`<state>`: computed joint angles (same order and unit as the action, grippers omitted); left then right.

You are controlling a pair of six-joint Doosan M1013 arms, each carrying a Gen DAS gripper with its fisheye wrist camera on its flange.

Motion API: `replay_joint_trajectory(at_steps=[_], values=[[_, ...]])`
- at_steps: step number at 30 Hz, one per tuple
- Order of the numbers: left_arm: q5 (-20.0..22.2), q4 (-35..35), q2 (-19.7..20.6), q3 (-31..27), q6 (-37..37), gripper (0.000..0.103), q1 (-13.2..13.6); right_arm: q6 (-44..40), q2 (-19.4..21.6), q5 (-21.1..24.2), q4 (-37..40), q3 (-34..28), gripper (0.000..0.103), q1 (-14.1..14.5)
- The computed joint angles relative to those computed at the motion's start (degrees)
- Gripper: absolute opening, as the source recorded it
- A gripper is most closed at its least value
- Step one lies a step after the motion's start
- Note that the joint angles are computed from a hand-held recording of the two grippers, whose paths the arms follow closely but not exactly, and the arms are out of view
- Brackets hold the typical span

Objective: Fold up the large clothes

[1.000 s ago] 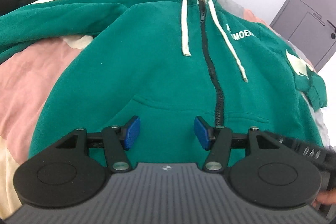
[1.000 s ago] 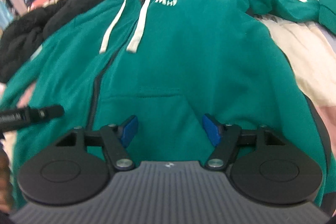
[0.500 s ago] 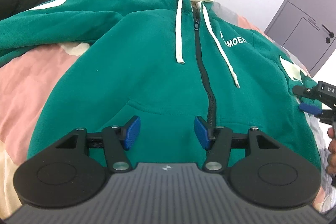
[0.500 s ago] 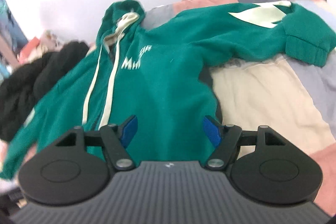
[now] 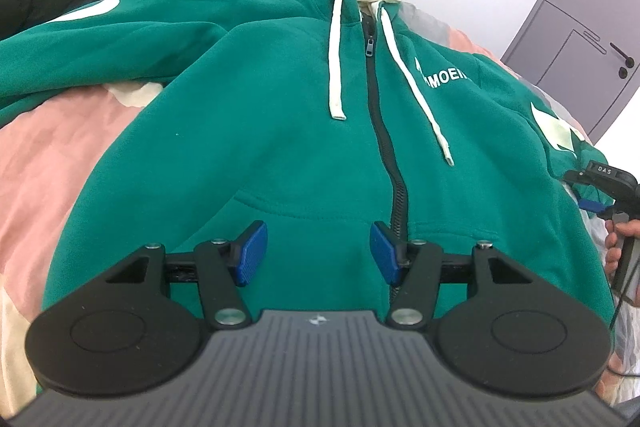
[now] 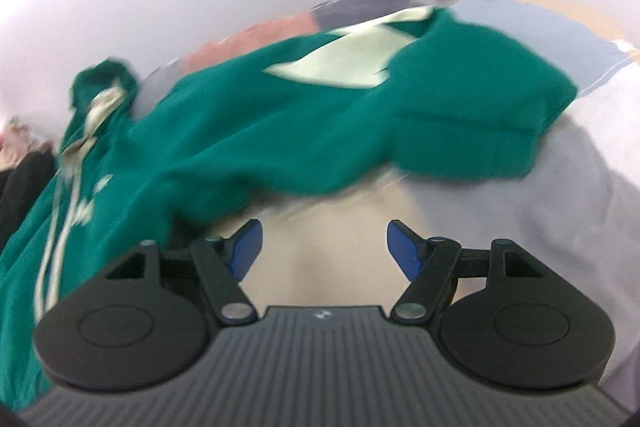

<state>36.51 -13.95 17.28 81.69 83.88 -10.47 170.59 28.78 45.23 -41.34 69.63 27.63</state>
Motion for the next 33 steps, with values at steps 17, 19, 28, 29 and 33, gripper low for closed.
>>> replay_joint_trajectory(at_steps=[17,19,28,29,33], values=[[-0.59,4.75,1.94,-1.64,-5.46,0.063,-0.76,27.11,-5.63,0.63,-19.56,9.2,0.08,-5.72],[-0.77,5.1,1.9,-1.57,-5.76,0.063,-0.83,28.93,-6.7,-1.63,-20.4,10.84,0.08,-5.47],[-2.79,6.86,0.79,-0.04,-8.73,0.063,-0.98,46.68,-9.35,-14.68,-26.07,17.24,0.083,-2.64],[-2.99,7.11,0.75,0.02,-9.1,0.063,-1.0,44.14,-8.87,-15.85,-23.99,16.87,0.083,-2.53],[-3.57,8.35,0.72,0.2,-10.58,0.063,-1.08,27.66,-4.76,-15.15,-15.29,12.4,0.083,-2.75]])
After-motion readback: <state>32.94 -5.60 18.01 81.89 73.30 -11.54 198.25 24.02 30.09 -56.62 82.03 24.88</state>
